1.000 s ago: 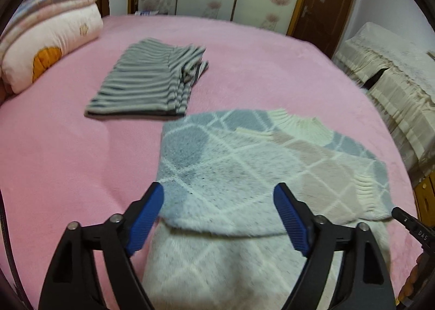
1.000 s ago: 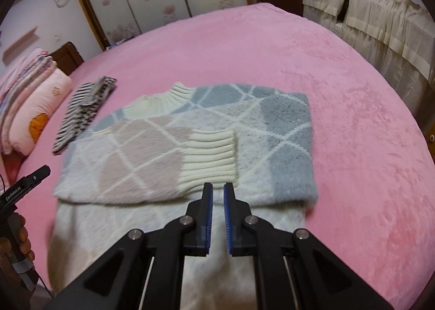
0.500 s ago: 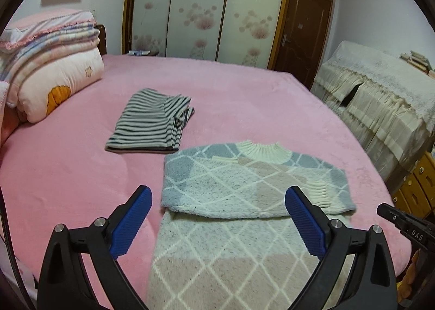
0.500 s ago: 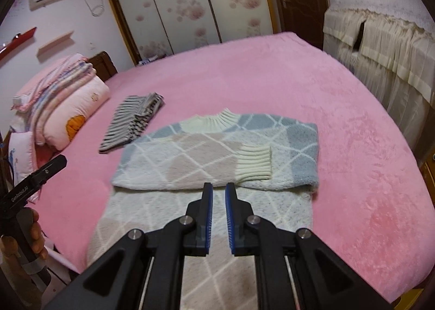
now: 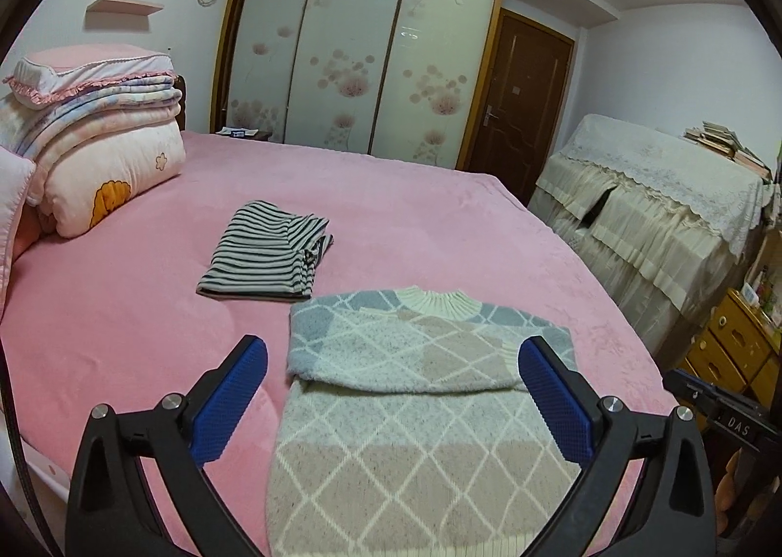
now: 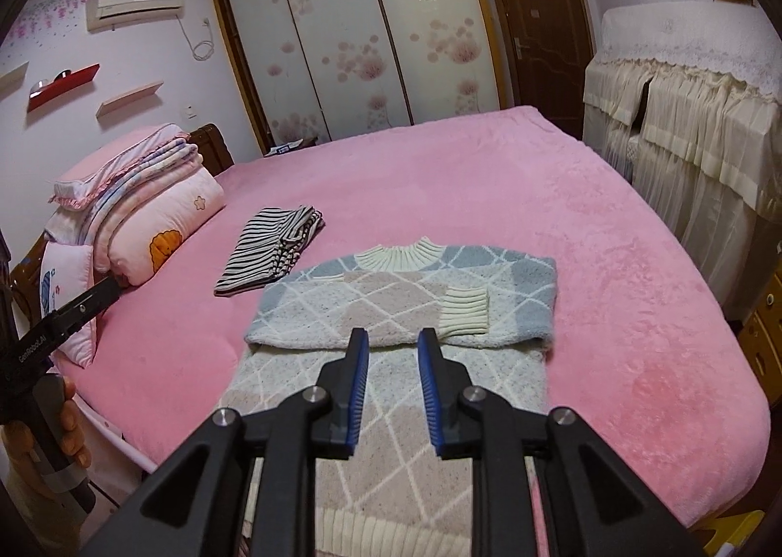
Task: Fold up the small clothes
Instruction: 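Move both tools to the ribbed hem of the sweater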
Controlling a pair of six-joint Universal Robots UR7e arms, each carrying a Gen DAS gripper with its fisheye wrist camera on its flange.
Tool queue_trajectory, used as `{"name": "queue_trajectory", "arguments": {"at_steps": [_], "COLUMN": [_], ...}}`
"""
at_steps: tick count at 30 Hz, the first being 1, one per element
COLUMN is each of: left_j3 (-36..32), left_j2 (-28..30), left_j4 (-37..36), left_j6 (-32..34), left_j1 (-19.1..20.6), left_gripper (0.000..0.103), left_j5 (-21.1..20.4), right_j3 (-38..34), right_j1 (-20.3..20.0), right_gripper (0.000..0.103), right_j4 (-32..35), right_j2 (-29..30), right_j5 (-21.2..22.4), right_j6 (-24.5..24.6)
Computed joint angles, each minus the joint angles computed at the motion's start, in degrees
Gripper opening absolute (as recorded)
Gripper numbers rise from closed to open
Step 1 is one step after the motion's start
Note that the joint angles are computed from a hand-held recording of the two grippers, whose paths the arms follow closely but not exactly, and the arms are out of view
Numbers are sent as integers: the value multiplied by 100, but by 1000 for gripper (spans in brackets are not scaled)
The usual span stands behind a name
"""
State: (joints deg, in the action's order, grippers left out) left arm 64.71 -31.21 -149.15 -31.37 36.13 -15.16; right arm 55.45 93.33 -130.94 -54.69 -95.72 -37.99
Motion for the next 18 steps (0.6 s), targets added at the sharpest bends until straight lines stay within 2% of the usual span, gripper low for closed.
{"name": "queue_trajectory", "arguments": {"at_steps": [5, 7, 13, 18], "left_j3": [623, 785, 1276, 1902], "left_j2": [-430, -519, -778, -1064], "left_j4": [854, 1026, 2045, 1874], "left_j6": [-1111, -1340, -2283, -2674], "left_j1": [-96, -111, -191, -198], "left_gripper": [102, 102, 102, 102], "left_j5": [-110, -123, 86, 1], "right_j3": [611, 857, 1347, 1622], "right_j1": [-46, -71, -180, -245], "right_gripper": [21, 21, 21, 21], "right_j4": [-234, -362, -452, -470], "right_j2": [-384, -520, -746, -838], "right_j5": [-55, -111, -341, -619], "right_j6": [-193, -275, -425, -572]}}
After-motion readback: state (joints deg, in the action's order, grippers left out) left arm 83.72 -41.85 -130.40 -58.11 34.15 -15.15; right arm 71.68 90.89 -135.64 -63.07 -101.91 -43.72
